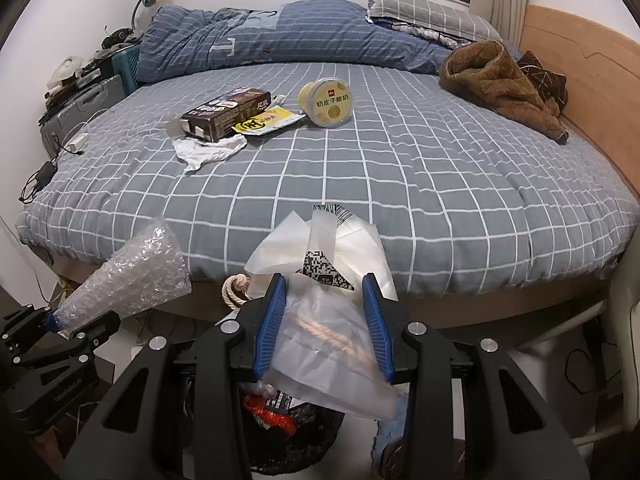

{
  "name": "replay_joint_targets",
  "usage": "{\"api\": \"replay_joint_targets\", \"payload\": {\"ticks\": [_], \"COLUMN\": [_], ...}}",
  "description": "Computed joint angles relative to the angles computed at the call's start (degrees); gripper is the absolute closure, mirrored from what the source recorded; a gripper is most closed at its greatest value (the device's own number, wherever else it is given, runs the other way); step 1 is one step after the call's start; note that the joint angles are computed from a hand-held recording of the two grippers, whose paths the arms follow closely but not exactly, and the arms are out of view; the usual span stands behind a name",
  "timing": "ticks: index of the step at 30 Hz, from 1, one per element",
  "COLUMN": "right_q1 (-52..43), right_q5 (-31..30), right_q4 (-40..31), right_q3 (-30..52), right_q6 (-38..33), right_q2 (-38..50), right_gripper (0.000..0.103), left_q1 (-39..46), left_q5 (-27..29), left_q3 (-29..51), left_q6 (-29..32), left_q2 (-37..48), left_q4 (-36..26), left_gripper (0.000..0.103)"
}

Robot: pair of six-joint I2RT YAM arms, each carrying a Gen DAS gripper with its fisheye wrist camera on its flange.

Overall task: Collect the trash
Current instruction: 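Carry the bubble wrap and drawstring bag down over the floor bin, then open the right tool over the bin while the left tool releases the bubble wrap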

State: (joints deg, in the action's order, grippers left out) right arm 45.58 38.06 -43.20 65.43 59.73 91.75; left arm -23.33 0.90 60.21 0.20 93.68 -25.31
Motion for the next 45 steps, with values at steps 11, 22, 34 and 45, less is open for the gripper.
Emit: {"api": "replay_joint_targets", "payload": {"ticks": [11,22,34,45], "right_q1": [5.2,10.7,10.9,5.1], "right_q5": [-1.4,-2.0,-9.2,-18.7], "right_q4": [-3.5,-6.5,3.8,16.4], "right_q3": [-1.3,0.3,-2.1,-5.3], "right_q6": [7.1,12.2,9.2,5.0], "right_q2": [0.2,2.6,10.8,18.4], "right_gripper": [0.065,0.065,0.065,0.065], "left_q1": [-0.2,1.9,4.3,5.7], "left_q5": [-0.2,0.2,0.6,1.6], "left_q3": [-5.3,-7.9,-11.6,-6.6], "left_q6": [-0.7,-0.9,0.5,1.3], "left_q2": [-6.0,-10.5,-3.4,11.3], "left_q4": [-1.9,-5.1,0.9,3.6], "left_gripper": [0.059,0.059,0.059,0.059]}}
